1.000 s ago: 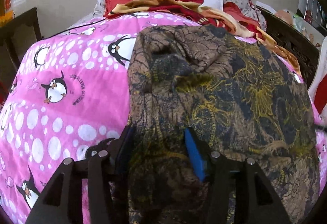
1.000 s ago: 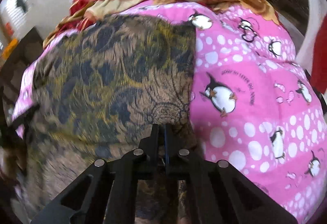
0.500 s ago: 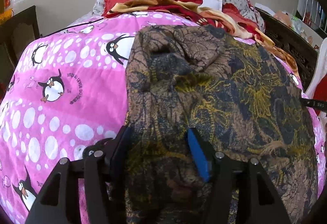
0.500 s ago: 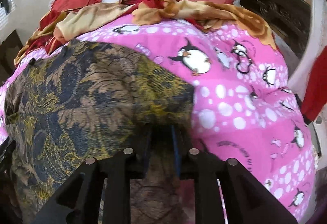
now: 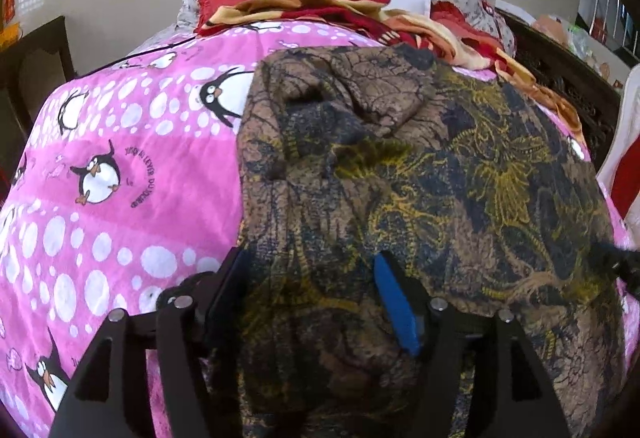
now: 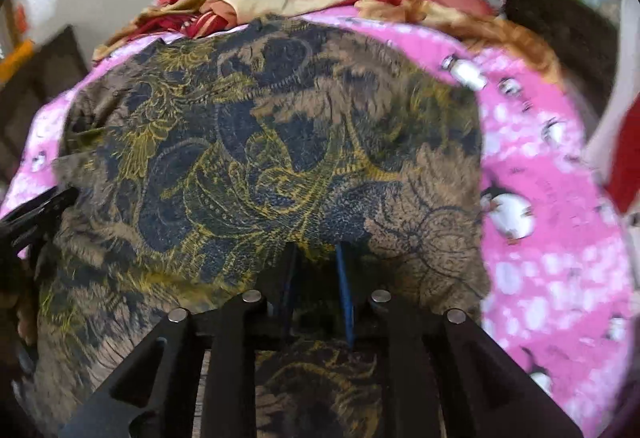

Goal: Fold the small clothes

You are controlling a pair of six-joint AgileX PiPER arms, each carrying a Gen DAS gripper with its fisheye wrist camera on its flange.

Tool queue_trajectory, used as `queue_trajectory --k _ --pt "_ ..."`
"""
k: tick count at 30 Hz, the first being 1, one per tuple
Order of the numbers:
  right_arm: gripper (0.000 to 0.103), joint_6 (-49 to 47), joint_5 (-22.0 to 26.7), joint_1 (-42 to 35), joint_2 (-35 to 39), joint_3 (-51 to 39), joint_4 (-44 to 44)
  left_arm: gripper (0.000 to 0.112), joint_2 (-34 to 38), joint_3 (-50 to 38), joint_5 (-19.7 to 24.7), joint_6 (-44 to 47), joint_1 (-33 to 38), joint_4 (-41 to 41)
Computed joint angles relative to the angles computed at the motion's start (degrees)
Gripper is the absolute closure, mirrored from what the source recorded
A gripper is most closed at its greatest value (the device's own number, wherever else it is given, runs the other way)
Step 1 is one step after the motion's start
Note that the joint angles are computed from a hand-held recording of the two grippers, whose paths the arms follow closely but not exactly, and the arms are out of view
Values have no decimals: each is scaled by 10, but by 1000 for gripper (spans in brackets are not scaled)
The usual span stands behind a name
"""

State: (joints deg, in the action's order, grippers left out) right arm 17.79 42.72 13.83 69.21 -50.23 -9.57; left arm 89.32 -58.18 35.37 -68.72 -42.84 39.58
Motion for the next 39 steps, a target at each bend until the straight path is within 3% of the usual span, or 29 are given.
queue_trajectory --k 3,7,11,14,19,25,32,39 --pt "86 51 1 91 -20 -17 -34 41 5 -14 27 7 -9 2" --pt "80 118 1 160 10 -10 -71 41 -30 -16 65 -13 -44 9" --pt "78 240 -90 188 -19 88 -171 38 -43 -24 84 -65 -106 57" --pt "78 195 -117 163 -36 104 -121 29 -4 -45 69 -38 -116 14" --pt "77 180 -126 153 -42 108 -111 23 59 -80 139 -67 -159 59" --pt "77 217 -125 166 -31 104 -155 18 50 -61 100 -71 -142 51" --pt "77 73 -170 103 -52 123 -6 18 54 -64 105 -75 -145 56" --pt "76 84 -168 107 -51 123 -17 17 59 -70 115 -77 -151 56"
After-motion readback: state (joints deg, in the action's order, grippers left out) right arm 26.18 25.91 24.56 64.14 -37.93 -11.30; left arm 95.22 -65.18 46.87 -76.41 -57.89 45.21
